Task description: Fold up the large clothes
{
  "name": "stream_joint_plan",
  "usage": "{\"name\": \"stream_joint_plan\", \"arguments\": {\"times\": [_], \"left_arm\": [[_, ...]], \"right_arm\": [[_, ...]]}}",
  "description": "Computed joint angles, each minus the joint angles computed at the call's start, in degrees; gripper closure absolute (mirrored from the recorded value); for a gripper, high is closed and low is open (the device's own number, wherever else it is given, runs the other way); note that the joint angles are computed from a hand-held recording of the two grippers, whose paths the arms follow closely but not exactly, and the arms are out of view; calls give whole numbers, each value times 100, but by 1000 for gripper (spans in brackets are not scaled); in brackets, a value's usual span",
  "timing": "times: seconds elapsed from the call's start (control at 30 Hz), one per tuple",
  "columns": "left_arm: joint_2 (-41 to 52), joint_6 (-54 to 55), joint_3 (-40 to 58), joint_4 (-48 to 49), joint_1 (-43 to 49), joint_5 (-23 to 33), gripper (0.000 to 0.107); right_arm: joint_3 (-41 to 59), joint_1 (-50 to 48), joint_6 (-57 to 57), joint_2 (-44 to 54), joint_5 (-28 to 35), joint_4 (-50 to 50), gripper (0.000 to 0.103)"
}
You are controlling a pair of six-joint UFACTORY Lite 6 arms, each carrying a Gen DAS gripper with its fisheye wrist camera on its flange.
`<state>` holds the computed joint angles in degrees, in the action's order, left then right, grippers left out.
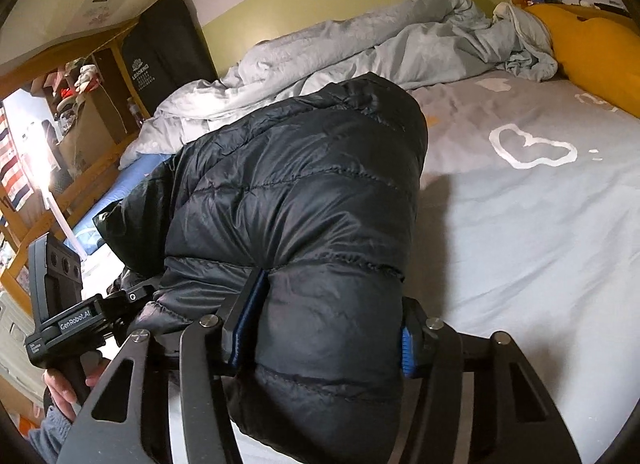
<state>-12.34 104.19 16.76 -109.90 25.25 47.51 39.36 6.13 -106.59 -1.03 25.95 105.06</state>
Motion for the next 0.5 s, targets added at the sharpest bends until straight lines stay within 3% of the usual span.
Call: {"name": "stream_joint_plan", "arguments": {"times": [0.27,0.4,0.5], "left_arm": [[-1400,-730,-308,519,-269,-402,60],[-2316,-1737,-46,772,-1158,-1133,61],[-2431,-1947,494,420,-2153,-1853,61]], "right_arm": [[-196,-379,732,-678,379,-786,49],[-106,-878,1440,-1354,832,-1493,49],[193,-1478,1703,-1661,1346,-1884,49]]}}
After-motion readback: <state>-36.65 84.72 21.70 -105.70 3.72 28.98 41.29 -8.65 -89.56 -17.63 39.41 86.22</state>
